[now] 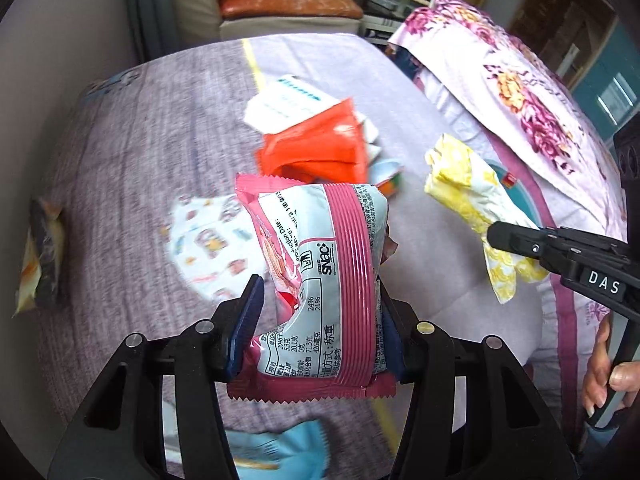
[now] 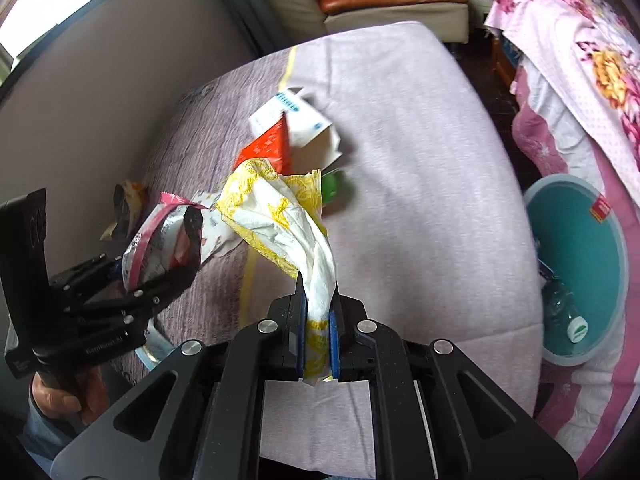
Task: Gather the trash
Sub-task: 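Carry the yellow wrapper and pink snack bag over the teal bin and release both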
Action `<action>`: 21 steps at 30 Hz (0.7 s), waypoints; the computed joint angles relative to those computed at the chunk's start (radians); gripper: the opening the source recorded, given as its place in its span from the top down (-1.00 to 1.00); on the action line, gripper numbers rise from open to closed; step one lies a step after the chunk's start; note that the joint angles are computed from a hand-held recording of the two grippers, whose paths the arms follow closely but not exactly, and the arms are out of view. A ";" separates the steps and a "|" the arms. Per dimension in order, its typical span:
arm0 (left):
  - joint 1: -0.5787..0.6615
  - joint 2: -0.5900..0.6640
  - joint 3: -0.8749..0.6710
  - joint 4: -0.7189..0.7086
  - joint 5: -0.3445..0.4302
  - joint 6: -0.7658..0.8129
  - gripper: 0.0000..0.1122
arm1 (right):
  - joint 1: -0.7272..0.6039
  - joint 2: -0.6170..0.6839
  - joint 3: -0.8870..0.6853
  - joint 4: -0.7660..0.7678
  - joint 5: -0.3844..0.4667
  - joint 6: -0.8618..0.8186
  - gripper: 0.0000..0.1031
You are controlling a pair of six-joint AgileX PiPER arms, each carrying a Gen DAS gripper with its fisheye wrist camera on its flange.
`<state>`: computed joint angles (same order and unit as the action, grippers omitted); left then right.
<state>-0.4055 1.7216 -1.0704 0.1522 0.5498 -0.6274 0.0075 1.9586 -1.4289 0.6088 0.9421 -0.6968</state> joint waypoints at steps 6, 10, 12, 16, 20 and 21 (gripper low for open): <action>-0.075 0.098 -0.158 0.002 0.052 -0.004 0.04 | -0.091 0.013 -0.022 0.034 -0.004 -0.022 0.84; -0.109 0.178 -0.281 -0.017 0.088 0.029 0.04 | -0.156 0.025 -0.041 0.047 0.003 -0.037 0.84; -0.127 0.218 -0.347 -0.030 0.112 0.048 0.04 | -0.183 0.033 -0.054 0.050 0.004 -0.042 0.84; -0.162 0.306 -0.495 -0.057 0.170 0.084 0.04 | -0.245 0.035 -0.071 0.054 -0.007 -0.053 0.84; -0.194 0.393 -0.645 -0.071 0.231 0.109 0.03 | -0.298 0.047 -0.095 0.058 -0.012 -0.058 0.84; -0.200 0.417 -0.684 -0.077 0.248 0.116 0.03 | -0.314 0.054 -0.105 0.060 -0.011 -0.059 0.84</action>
